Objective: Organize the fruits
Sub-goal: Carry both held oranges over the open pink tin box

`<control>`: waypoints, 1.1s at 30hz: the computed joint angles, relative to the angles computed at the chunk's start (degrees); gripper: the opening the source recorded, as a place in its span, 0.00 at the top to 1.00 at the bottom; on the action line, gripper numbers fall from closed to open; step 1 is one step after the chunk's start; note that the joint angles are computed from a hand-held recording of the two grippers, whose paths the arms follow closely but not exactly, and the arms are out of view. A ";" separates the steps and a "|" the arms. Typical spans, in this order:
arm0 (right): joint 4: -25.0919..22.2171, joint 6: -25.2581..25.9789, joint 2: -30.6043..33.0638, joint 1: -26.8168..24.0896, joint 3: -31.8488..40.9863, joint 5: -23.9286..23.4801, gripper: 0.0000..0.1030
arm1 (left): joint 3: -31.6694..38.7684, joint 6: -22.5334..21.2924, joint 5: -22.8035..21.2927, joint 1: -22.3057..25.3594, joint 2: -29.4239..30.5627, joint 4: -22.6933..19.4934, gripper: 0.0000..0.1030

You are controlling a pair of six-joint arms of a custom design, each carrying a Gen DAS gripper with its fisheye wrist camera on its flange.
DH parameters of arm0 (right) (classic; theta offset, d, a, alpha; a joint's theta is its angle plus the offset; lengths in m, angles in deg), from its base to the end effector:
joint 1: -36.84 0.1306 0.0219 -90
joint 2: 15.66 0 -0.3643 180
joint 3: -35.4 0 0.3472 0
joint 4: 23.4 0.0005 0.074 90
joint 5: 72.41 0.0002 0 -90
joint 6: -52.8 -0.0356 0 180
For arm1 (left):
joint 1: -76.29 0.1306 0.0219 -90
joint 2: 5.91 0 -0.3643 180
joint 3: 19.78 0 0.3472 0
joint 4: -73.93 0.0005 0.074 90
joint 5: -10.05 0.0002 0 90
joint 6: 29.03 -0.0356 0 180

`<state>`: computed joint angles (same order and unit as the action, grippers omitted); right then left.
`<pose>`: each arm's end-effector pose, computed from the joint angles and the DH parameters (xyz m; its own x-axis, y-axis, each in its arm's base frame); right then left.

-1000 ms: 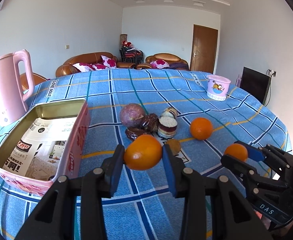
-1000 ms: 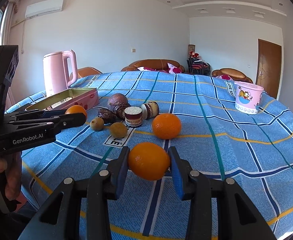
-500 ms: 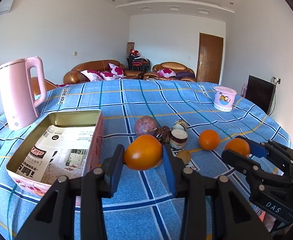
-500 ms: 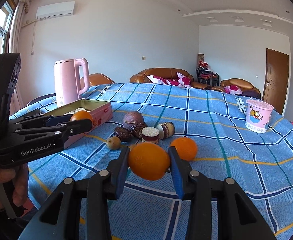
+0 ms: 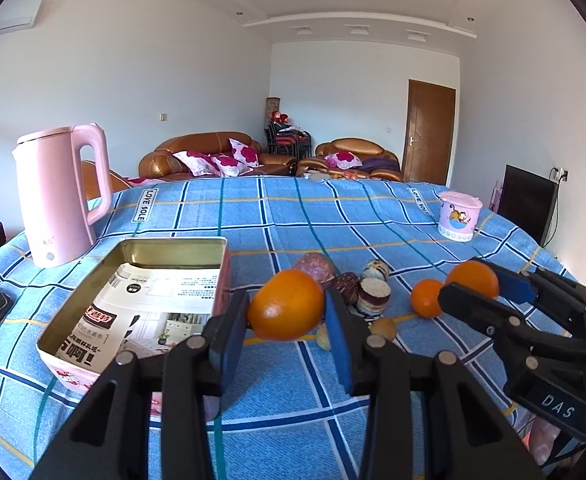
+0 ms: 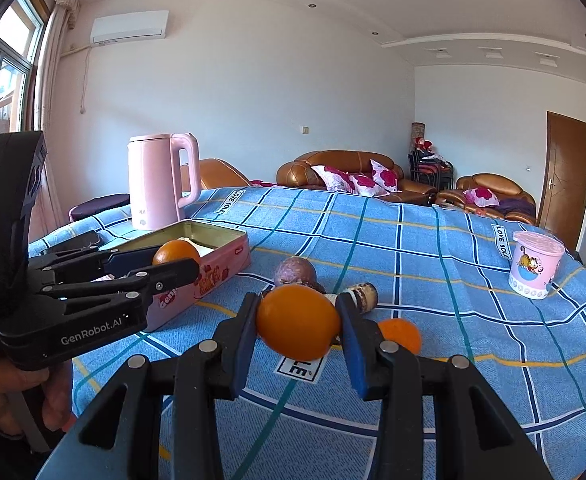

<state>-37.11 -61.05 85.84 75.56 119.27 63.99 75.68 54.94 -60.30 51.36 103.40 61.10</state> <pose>0.4139 0.2982 0.3310 -0.3504 0.0764 -0.9335 0.2109 0.9775 0.0009 0.5166 -0.2539 0.3428 -0.3346 0.2646 -0.9044 0.7085 0.7035 -0.0563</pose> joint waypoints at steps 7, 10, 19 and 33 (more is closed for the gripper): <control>0.80 3.49 1.48 0.00 3.09 -0.67 0.60 | 0.37 1.25 -0.14 1.09 0.08 0.62 0.61; 0.85 4.72 2.11 -0.03 4.41 -1.02 0.60 | 0.70 1.73 -0.26 1.60 0.25 0.84 0.61; 0.71 7.93 4.64 -0.41 8.80 -2.52 0.60 | 1.53 2.42 -0.73 2.51 0.85 0.87 0.61; -1.22 11.05 8.51 -1.67 15.90 -6.02 0.60 | 4.24 3.26 -1.70 4.32 3.02 -0.50 0.61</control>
